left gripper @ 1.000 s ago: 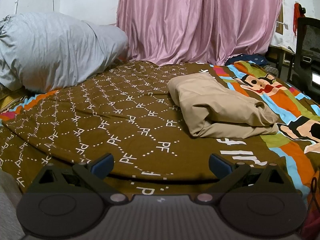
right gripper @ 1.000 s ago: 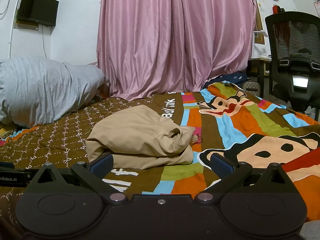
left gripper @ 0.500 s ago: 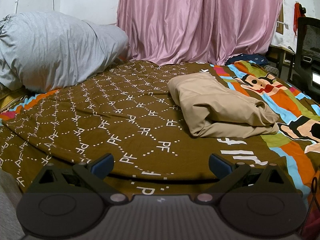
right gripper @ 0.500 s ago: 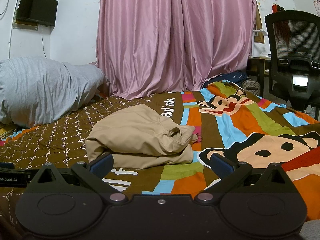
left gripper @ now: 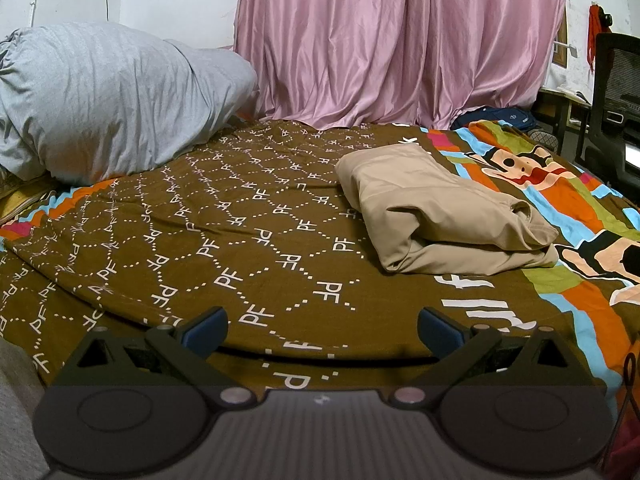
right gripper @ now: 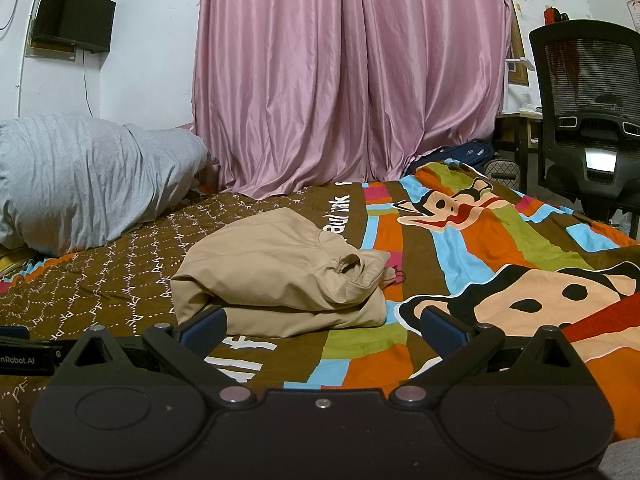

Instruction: Fold large clothes

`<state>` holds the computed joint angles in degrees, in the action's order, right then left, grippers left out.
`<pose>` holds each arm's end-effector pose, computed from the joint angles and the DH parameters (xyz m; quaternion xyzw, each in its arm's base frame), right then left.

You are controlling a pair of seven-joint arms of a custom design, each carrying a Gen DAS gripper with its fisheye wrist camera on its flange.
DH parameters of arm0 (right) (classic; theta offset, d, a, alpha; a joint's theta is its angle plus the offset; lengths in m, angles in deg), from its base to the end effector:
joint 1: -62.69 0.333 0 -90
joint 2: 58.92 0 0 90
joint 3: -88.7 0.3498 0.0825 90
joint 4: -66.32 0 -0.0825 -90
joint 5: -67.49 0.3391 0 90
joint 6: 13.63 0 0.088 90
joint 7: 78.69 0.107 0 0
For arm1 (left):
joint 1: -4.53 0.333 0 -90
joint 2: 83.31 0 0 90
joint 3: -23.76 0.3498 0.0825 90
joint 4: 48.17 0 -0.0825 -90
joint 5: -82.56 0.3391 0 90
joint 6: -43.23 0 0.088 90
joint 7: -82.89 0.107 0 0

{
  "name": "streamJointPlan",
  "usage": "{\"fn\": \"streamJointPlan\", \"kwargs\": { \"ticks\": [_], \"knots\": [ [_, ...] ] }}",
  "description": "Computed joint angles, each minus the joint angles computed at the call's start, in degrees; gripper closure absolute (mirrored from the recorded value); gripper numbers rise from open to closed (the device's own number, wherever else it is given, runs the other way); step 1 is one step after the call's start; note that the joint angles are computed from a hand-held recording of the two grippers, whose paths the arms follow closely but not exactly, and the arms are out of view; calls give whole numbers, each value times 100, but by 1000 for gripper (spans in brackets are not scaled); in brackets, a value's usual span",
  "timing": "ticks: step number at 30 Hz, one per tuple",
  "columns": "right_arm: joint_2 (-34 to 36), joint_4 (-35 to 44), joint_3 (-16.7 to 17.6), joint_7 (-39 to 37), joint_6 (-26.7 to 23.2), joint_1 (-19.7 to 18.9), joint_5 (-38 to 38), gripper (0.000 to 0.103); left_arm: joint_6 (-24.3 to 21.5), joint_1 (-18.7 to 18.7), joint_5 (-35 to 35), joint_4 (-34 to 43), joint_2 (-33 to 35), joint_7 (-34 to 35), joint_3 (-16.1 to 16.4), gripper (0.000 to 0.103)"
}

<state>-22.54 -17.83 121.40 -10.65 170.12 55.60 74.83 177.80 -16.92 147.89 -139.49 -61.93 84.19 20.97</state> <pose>0.7109 0.1748 0.5375 -0.6837 0.4616 -0.2719 0.4955 0.6219 -0.2596 0.5152 -0.7450 0.4724 -0.2465 0.4013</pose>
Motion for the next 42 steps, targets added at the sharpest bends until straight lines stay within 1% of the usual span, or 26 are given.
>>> {"fn": "streamJointPlan", "kwargs": {
  "ticks": [42],
  "knots": [
    [-18, 32, -53, -50, -50, 49, 121, 1, 10, 8, -38, 4, -3, 52, 13, 1]
  ]
}}
